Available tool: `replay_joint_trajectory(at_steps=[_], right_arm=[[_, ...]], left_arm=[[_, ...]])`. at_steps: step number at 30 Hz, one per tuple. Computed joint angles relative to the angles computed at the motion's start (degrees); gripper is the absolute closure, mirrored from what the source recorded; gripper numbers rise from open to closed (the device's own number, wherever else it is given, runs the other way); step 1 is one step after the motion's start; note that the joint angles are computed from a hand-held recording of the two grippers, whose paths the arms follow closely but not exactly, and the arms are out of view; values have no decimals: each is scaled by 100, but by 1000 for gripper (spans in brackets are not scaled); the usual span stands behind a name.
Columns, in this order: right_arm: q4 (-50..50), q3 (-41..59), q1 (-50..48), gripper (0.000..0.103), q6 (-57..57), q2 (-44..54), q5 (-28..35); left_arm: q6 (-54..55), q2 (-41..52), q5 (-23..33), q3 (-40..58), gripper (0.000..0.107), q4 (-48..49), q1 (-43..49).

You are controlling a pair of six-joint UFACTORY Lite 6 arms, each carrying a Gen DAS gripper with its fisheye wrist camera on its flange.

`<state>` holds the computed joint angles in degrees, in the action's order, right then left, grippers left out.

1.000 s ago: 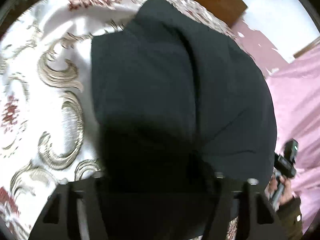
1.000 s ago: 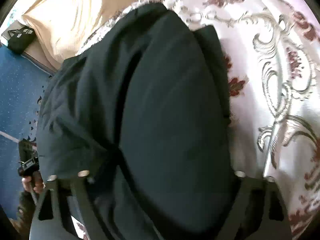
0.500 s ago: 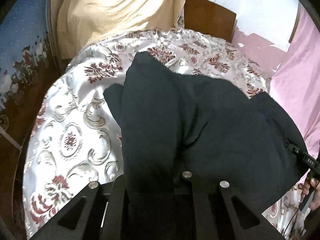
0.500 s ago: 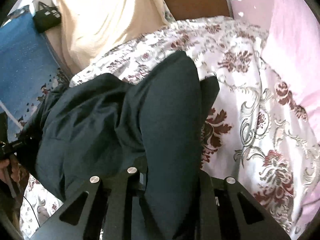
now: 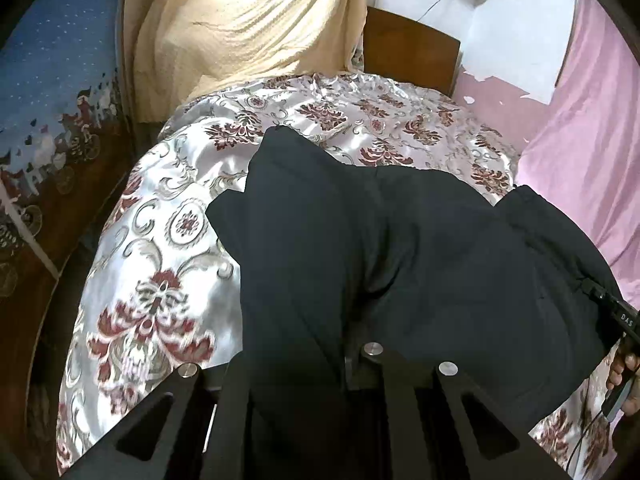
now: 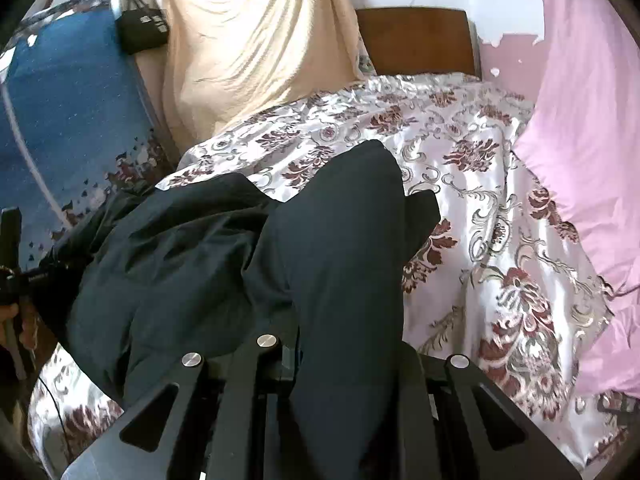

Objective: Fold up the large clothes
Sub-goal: 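Lower the folded bundle onto the bed and open both grippers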

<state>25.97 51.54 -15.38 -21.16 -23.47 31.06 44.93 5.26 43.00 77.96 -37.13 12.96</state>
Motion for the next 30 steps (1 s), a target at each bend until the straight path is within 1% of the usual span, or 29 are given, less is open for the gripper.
replay_joint_trajectory(at_steps=[2, 6, 9, 12, 16, 19, 22, 25, 26, 27, 28, 29, 30], right_arm=[[-91, -413, -19, 88, 105, -625, 142], [-500, -1091, 100, 88, 567, -1510, 217], [-472, -1463, 10, 88, 576, -1780, 203], [-530, -1855, 35, 88, 686, -2050, 73], [-595, -2261, 72, 87, 843, -2306, -128], [43, -2530, -299, 83, 320, -2348, -144], [763, -2813, -687, 78, -416, -2343, -125], [1019, -2952, -835, 73, -773, -2187, -185], [1095, -2977, -870, 72, -880, -2148, -197], [1072, -2979, -864, 70, -893, -2098, -225], [1037, -2982, -857, 69, -896, -2062, -257], [924, -2970, -800, 68, -796, -2019, -310], [722, -2950, -717, 65, -586, -1955, -377]], left_arm=[[311, -361, -32, -462, 94, -179, 142], [747, -911, -220, -1369, 94, -453, 290], [1020, -1095, -391, -1781, 94, -649, 356], [1190, -1240, -711, -2175, 94, -748, 304], [1165, -1159, -967, -2387, 92, -689, 274], [1418, -1012, -896, -2466, 89, -902, 481], [1576, -941, -952, -2586, 83, -1012, 546], [1503, -860, -1063, -2645, 77, -994, 528], [1339, -841, -1122, -2636, 73, -874, 494], [1150, -829, -1167, -2621, 72, -739, 461], [985, -819, -1187, -2606, 66, -636, 433], [687, -772, -1211, -2542, 56, -416, 388], [409, -719, -1191, -2484, 49, -208, 370]])
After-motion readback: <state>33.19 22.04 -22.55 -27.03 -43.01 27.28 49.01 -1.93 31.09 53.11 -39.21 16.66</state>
